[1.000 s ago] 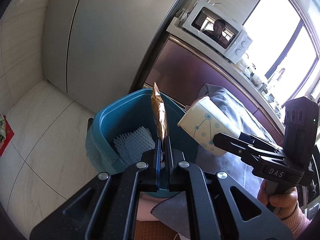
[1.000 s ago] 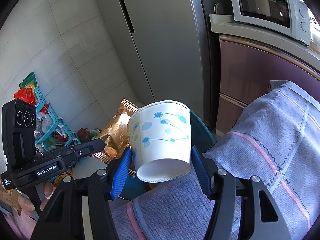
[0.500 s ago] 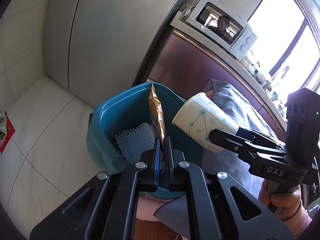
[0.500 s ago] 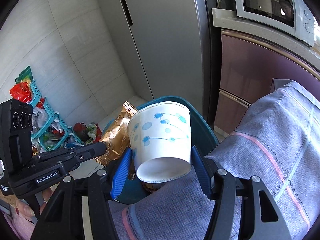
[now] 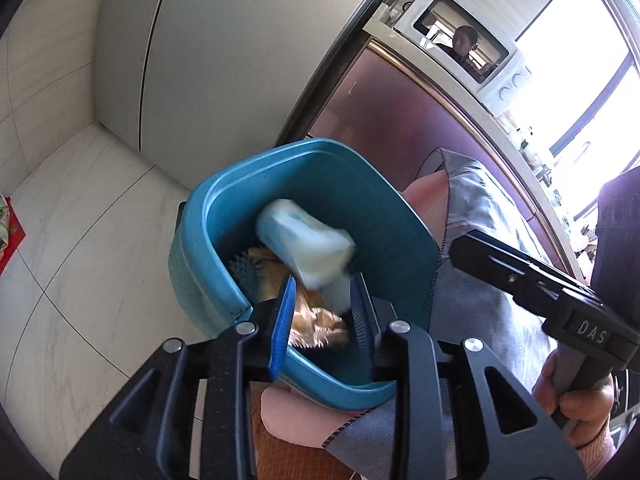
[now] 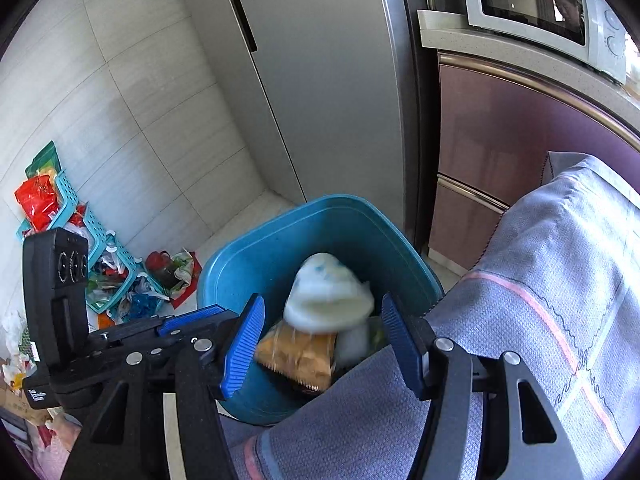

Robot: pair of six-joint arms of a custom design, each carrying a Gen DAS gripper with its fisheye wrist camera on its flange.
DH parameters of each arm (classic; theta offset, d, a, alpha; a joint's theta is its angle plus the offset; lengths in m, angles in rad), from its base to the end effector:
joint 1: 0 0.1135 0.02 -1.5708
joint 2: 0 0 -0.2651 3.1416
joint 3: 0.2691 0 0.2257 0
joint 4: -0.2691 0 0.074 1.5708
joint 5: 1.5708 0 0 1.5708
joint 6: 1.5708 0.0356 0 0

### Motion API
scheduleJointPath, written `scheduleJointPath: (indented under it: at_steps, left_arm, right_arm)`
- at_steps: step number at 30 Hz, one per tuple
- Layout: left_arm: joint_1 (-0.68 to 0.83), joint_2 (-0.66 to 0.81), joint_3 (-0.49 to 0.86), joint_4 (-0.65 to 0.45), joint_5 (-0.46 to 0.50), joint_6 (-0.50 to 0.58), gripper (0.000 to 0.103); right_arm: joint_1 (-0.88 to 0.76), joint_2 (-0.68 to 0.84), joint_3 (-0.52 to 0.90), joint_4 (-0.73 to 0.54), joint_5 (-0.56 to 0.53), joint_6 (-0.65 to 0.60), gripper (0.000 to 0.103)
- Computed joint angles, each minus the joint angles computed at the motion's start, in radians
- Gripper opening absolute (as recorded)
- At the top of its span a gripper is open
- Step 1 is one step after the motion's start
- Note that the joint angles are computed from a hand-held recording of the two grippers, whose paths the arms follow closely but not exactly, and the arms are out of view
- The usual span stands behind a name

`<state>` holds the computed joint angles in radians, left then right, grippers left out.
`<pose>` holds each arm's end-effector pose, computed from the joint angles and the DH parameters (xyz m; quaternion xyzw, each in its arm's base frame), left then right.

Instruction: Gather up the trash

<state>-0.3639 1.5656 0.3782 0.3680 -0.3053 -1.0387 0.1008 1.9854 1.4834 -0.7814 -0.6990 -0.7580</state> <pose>0.2181 -0.0716 0.1204 -0.3570 0.8491 -0.1259 0.3683 0.3709 0.0605 0.2069 -0.4317 0.8250 0.2773 0.2367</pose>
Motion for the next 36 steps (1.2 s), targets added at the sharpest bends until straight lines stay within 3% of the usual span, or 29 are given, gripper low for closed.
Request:
scheduleJointPath:
  at_steps: [8, 17, 27, 36]
  left_arm:
    - [-0.052, -0.033, -0.008, -0.016, -0.066, 0.002, 0.039]
    - [-0.197, -0.136, 0.078, -0.231, -0.241, -0.004, 0.058]
    - [-0.371, -0.134, 0.215, -0.461, -0.441, -0.084, 0.096]
    - [-0.516, -0.026, 0.401, -0.685, -0.619, -0.183, 0.097]
  right_arm:
    - [-0.037, 0.005, 0.018, -0.046, -0.030, -0.029, 0.059]
    - [-0.125, 0.013, 0.058, -0.160, -0.122, -0.119, 0.061]
    - [-0.265, 0.017, 0.090, -0.316, -0.214, -0.280, 0.072]
    - [-0.420, 0.001, 0.054, -0.329, -0.283, -0.395, 0.087]
